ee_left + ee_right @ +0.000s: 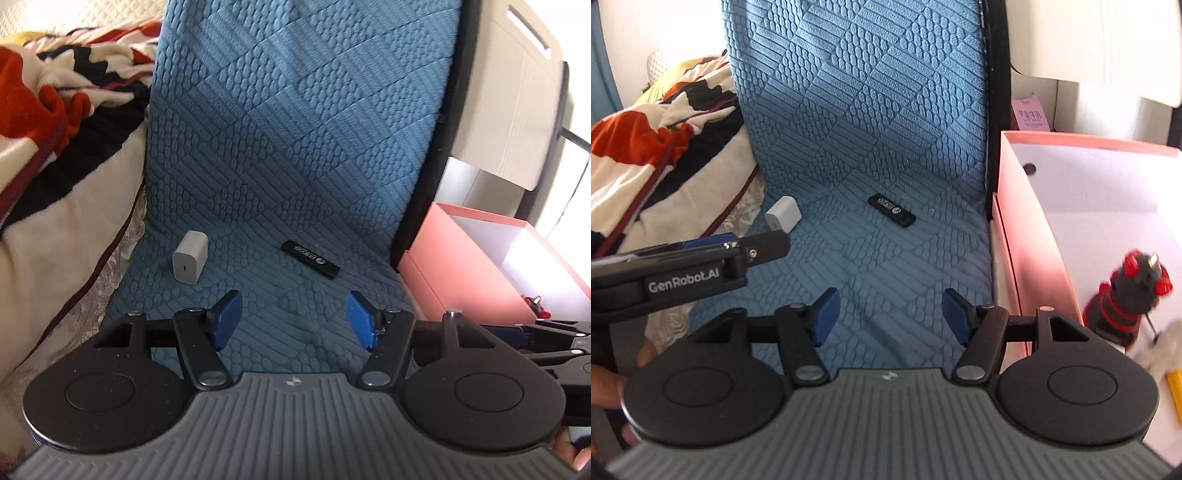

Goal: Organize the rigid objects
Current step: 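Move both open tools back toward the small charger and black USB stick, then grasp the small white charger with left tool while right tool grasps the black USB stick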

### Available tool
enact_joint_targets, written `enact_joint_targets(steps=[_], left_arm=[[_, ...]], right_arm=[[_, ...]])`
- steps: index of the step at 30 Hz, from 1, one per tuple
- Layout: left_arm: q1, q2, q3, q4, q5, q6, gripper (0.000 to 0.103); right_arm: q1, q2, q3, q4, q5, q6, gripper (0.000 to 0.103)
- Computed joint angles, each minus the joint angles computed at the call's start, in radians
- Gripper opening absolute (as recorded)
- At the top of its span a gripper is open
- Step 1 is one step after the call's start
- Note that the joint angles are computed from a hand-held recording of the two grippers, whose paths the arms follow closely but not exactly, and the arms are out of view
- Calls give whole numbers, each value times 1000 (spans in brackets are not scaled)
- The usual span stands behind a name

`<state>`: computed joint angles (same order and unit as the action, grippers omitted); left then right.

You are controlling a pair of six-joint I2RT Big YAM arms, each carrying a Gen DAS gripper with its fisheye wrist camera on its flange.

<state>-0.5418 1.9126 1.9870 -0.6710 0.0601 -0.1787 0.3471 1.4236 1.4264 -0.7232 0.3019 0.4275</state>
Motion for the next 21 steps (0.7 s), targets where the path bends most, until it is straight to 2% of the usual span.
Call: enact_joint_targets(steps=[4,9,16,21], left_arm=[[19,73,106,-73,40,0,68],[34,135,195,-105,37,-13,68],[45,234,362,-183,32,-14,68],[53,349,567,-304,12,-9,68]], right_arm=[[-24,33,27,12,-31,-36,64],[-47,76,66,21,-47,-63,64],[-80,145,134,33,-84,-99,64],[-95,195,184,34,-100,-122,64]])
